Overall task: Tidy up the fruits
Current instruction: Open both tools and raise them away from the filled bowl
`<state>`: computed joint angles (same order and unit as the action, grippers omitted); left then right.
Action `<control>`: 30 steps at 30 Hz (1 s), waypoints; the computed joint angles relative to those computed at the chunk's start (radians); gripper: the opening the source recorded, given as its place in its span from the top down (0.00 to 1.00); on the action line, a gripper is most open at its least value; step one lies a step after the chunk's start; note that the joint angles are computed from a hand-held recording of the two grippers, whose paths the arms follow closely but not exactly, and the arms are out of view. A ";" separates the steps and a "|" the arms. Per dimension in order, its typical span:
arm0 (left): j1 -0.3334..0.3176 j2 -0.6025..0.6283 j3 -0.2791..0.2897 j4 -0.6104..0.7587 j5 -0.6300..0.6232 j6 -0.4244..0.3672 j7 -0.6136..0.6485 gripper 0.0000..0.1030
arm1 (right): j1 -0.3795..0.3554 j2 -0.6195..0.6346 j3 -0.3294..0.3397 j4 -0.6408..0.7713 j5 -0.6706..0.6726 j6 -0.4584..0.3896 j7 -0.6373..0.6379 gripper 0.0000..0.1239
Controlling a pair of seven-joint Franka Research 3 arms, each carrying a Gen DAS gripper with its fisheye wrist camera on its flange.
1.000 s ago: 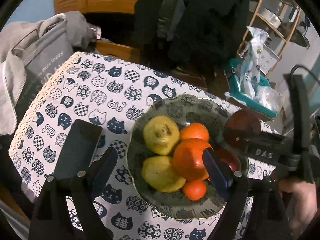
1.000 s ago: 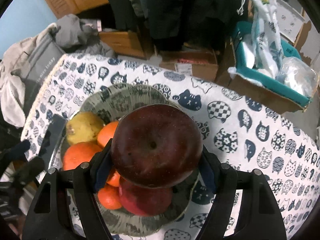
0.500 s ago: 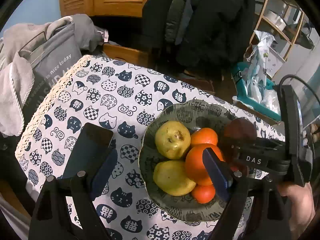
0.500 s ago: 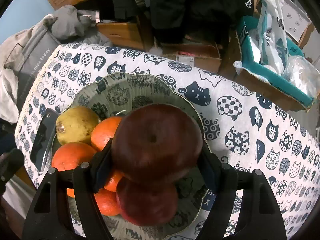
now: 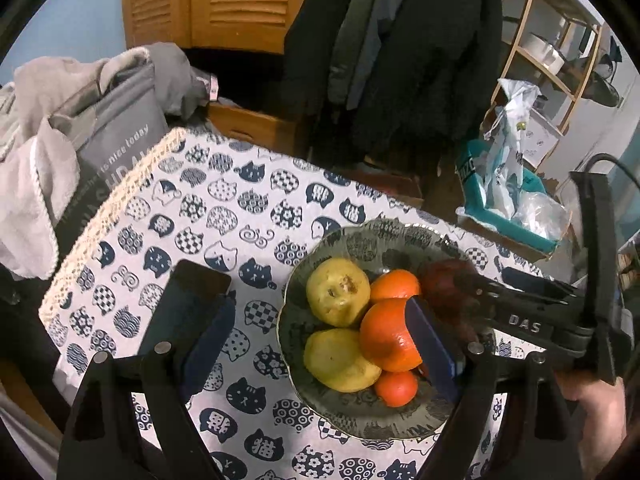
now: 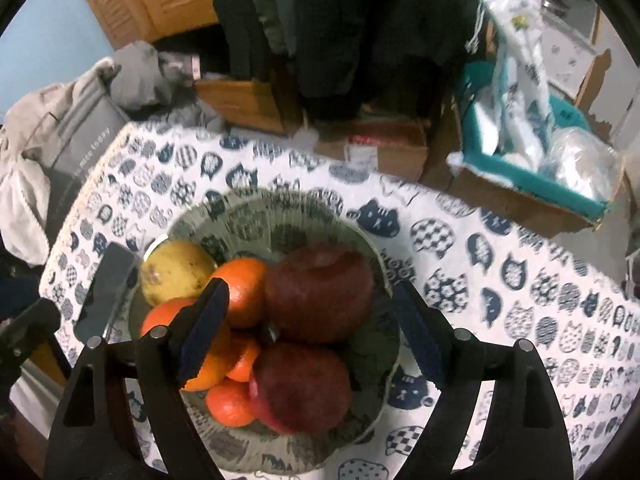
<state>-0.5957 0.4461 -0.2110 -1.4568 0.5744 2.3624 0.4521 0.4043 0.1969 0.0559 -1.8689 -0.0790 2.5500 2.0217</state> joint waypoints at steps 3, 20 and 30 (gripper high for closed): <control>-0.005 -0.019 0.002 -0.009 0.016 0.009 -0.008 0.14 | 0.011 -0.045 -0.012 -0.026 -0.068 0.016 0.049 0.32; -0.037 -0.133 -0.021 -0.046 0.154 0.017 -0.031 0.14 | -0.089 -0.346 0.085 -0.198 -0.278 0.071 0.230 0.32; -0.054 -0.193 -0.040 -0.055 0.260 0.015 -0.082 0.02 | -0.167 -0.525 0.168 -0.283 -0.318 0.068 0.233 0.32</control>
<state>-0.6498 0.2532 -0.2513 -1.5113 0.8342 2.3772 0.3699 0.2374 -0.3281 0.2240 -2.1523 -0.3969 2.6178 2.2546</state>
